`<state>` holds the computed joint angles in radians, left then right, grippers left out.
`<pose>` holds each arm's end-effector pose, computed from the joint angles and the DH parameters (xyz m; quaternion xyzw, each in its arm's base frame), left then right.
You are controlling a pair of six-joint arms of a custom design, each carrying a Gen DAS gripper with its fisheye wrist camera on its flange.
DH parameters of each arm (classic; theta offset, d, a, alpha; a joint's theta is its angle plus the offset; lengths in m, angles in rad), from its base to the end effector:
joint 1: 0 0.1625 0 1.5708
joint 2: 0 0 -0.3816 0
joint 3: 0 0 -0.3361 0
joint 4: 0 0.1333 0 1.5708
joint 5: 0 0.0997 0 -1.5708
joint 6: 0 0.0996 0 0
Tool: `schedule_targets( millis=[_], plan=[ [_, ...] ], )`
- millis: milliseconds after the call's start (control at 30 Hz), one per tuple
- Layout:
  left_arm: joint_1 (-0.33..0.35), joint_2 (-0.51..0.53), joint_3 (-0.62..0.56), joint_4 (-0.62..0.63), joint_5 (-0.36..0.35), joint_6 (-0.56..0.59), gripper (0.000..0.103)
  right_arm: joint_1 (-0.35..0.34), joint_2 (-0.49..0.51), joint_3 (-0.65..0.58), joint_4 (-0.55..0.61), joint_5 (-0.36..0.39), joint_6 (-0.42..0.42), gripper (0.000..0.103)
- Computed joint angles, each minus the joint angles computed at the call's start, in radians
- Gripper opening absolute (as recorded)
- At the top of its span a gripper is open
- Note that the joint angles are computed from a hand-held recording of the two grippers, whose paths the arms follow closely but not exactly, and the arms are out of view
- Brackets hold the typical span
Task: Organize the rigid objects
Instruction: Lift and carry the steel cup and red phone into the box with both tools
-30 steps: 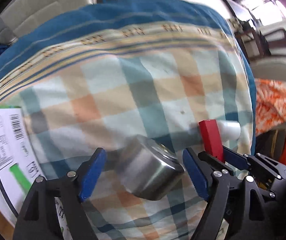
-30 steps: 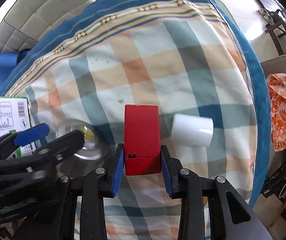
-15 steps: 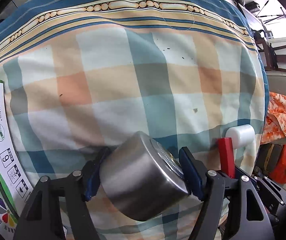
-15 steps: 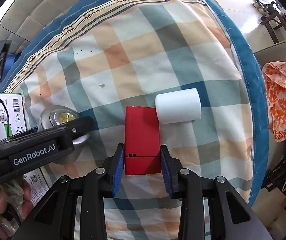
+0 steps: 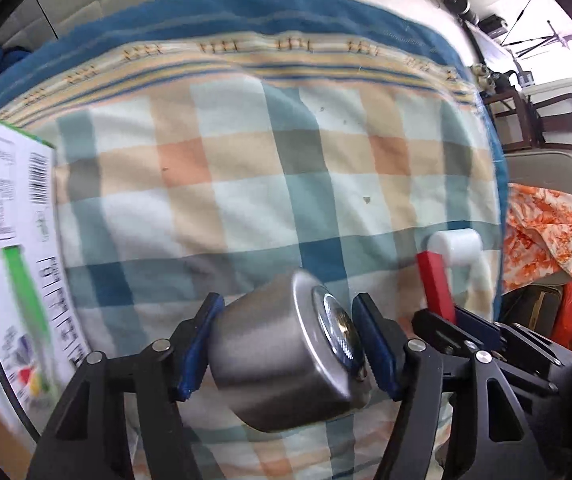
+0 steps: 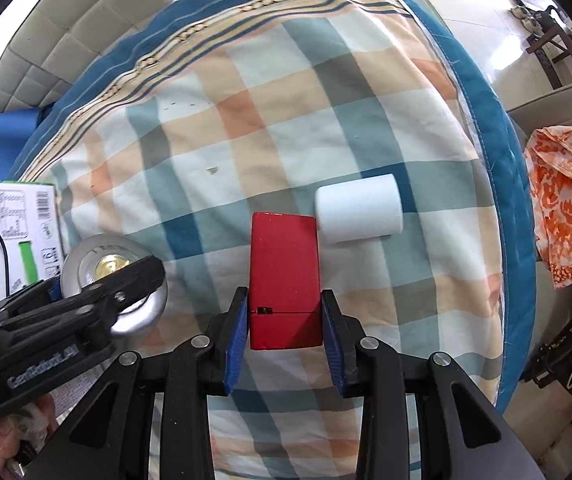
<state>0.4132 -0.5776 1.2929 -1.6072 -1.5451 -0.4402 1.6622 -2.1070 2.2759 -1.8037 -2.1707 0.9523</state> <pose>-0.4844 -0.3607 0.0103 0.3350 0.8813 0.2235 0.2470 0.0988 -0.2331 0.3584 -0.4070 -0.8638 0.1737 0.2408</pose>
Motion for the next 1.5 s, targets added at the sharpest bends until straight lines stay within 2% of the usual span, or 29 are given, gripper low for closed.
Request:
schedule_targets(
  millis=[133, 200, 267, 333, 367, 433, 600, 833, 1100, 1267, 1333, 1500],
  plan=[
    [-0.005, -0.016, 0.011, 0.014, 0.025, 0.021, 0.058, 0.064, 0.064, -0.04, 0.043, -0.033, 0.051, 0.036],
    [0.007, -0.007, 0.023, 0.031, 0.039, 0.041, 0.049, 0.069, 0.083, -0.048, 0.055, -0.043, 0.072, 0.036],
    [0.024, -0.016, 0.051, 0.021, -0.002, 0.041, 0.049, 0.075, 0.091, -0.05, 0.061, -0.04, 0.092, 0.036],
    [0.029, -0.03, 0.073, 0.006, -0.012, 0.026, 0.049, 0.085, 0.096, -0.049, 0.073, -0.05, 0.106, 0.036],
    [0.028, -0.038, 0.082, -0.002, -0.009, 0.024, 0.049, 0.088, 0.09, -0.044, 0.073, -0.048, 0.11, 0.036],
    [0.037, -0.048, 0.087, 0.021, -0.049, 0.029, 0.049, 0.089, 0.082, -0.034, 0.069, -0.041, 0.112, 0.036],
    [0.049, -0.06, 0.112, 0.052, -0.093, -0.022, 0.064, 0.095, 0.059, -0.011, 0.074, -0.038, 0.14, 0.036],
    [0.02, -0.03, 0.103, 0.11, -0.142, -0.044, 0.064, 0.109, -0.015, -0.005, 0.146, -0.038, 0.173, 0.036],
    [-0.062, -0.055, 0.171, 0.054, -0.077, -0.008, 0.063, 0.11, -0.048, 0.021, 0.161, -0.029, 0.19, 0.036],
    [-0.091, -0.011, 0.169, 0.09, -0.085, 0.008, 0.062, 0.105, -0.047, 0.038, 0.144, -0.028, 0.194, 0.036],
    [-0.115, -0.009, 0.174, 0.067, -0.057, 0.009, 0.061, 0.103, -0.048, 0.038, 0.147, -0.028, 0.196, 0.036],
    [-0.141, -0.059, 0.218, 0.008, -0.029, -0.013, 0.057, 0.123, -0.051, 0.029, 0.178, -0.039, 0.214, 0.036]
  ],
)
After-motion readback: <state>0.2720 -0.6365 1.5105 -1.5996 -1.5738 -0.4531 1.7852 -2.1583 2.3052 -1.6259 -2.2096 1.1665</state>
